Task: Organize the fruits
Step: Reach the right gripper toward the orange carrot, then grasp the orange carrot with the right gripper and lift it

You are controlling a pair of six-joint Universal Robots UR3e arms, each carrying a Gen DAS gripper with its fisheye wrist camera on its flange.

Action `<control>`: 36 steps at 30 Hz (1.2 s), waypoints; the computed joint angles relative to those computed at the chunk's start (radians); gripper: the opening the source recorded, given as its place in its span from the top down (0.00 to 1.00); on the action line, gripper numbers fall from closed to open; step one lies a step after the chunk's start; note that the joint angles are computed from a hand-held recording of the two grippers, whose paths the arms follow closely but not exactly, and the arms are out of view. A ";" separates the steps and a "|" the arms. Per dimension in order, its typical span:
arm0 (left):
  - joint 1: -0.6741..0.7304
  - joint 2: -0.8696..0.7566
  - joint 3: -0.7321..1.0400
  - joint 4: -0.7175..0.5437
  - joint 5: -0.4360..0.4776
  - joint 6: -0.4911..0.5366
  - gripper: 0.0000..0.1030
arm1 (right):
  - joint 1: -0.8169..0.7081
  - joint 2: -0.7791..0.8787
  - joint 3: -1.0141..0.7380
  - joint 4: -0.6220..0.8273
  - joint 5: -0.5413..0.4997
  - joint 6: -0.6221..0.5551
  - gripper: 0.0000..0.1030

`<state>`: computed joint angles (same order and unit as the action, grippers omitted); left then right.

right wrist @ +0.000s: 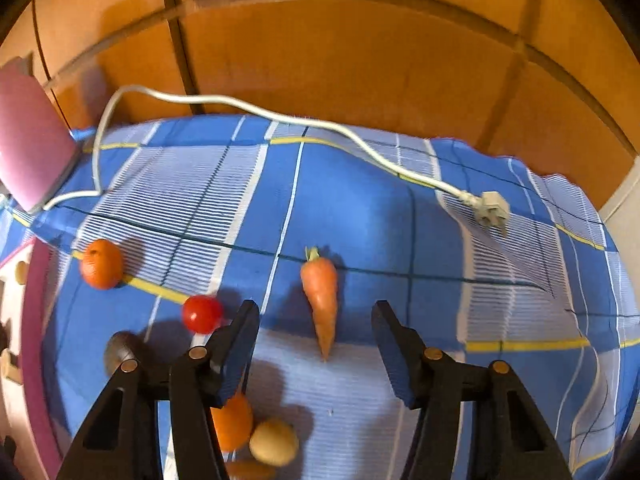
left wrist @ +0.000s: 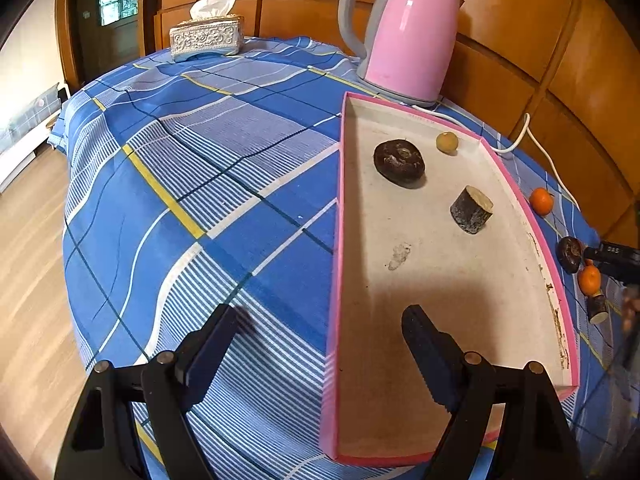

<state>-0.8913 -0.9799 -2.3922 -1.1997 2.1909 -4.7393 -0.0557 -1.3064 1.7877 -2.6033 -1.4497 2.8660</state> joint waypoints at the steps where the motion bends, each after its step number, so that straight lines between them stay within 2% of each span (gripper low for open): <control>1: 0.001 0.001 -0.002 0.001 -0.002 0.001 0.17 | 0.010 0.028 -0.025 0.007 -0.013 0.003 0.46; 2: 0.003 0.001 -0.003 0.003 -0.004 0.003 0.17 | 0.022 0.062 -0.051 0.012 -0.033 0.005 0.55; 3: 0.006 0.000 -0.004 0.005 -0.006 0.006 0.17 | 0.021 0.060 -0.054 0.024 -0.037 0.001 0.68; 4: 0.007 -0.003 -0.003 0.004 -0.006 0.008 0.17 | 0.023 0.068 -0.058 0.034 -0.035 -0.001 0.72; 5: 0.008 -0.006 -0.002 0.006 -0.005 0.009 0.16 | 0.017 0.063 -0.041 0.014 -0.012 -0.012 0.83; 7: 0.008 -0.011 -0.002 0.013 -0.004 0.013 0.16 | 0.028 0.050 -0.017 -0.026 -0.033 -0.031 0.84; 14: -0.016 -0.025 0.012 0.014 0.006 -0.005 0.16 | 0.033 -0.125 0.135 -0.145 0.033 -0.091 0.84; 15: -0.025 -0.027 0.017 0.009 0.011 -0.014 0.16 | 0.044 -0.136 0.135 -0.143 0.042 -0.094 0.87; 19: -0.053 -0.031 0.033 -0.013 0.030 -0.044 0.16 | 0.067 -0.252 0.192 -0.108 0.120 -0.146 0.88; 24: -0.085 -0.027 0.047 -0.046 0.048 -0.086 0.16 | 0.166 -0.335 0.232 -0.063 0.172 -0.172 0.87; 31: -0.120 -0.003 0.053 -0.097 0.067 -0.145 0.16 | 0.332 -0.324 0.246 -0.059 0.186 -0.154 0.90; 36: -0.120 -0.004 0.046 -0.083 0.065 -0.145 0.16 | 0.333 -0.357 0.281 -0.009 0.288 -0.119 0.90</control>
<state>-1.0110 -0.9834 -2.3460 -1.2824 2.2555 -4.8841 0.2775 -1.6636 2.0683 -2.6121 -1.1621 2.7470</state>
